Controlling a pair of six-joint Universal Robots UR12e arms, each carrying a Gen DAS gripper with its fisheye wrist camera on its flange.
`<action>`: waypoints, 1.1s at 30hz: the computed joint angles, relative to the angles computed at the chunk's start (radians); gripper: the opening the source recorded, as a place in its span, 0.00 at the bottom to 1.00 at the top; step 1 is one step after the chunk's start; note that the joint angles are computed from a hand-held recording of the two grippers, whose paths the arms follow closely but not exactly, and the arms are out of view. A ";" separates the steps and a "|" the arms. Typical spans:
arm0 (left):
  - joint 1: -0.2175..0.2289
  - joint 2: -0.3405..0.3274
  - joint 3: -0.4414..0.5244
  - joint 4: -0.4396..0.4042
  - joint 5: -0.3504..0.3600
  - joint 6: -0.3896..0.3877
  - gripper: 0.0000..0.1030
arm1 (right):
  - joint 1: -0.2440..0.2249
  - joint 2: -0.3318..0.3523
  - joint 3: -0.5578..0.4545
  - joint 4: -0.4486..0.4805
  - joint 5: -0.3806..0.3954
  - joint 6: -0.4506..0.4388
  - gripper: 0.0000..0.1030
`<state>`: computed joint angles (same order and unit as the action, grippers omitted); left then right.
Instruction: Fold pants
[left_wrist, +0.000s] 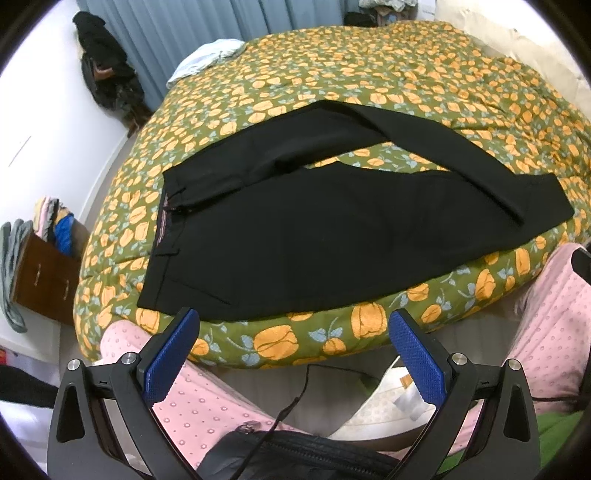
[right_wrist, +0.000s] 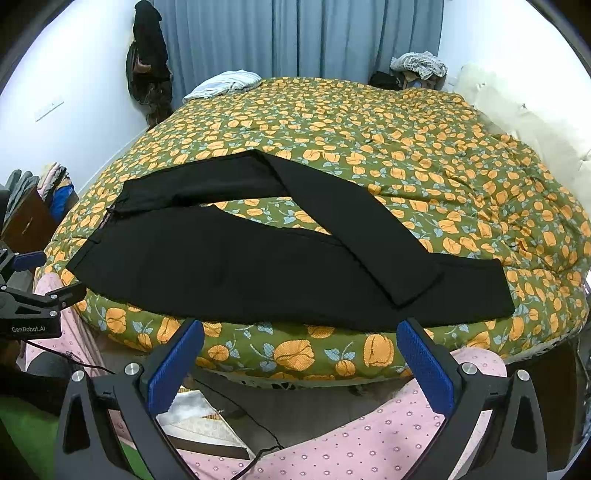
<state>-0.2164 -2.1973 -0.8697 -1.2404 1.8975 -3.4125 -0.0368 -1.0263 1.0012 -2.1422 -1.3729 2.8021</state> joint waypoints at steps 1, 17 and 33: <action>0.001 -0.002 0.002 -0.002 0.000 0.001 0.99 | 0.000 0.001 -0.002 0.003 0.000 0.000 1.00; 0.000 -0.012 0.015 0.010 -0.003 0.027 0.99 | 0.008 0.010 -0.005 0.001 0.011 -0.016 1.00; -0.003 0.004 -0.014 0.065 0.013 0.040 0.99 | 0.012 0.004 0.004 0.007 0.028 -0.041 1.00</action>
<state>-0.2197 -2.1934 -0.8835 -1.1757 1.9106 -3.3722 -0.0249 -1.0222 1.0054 -2.1351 -1.3449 2.7610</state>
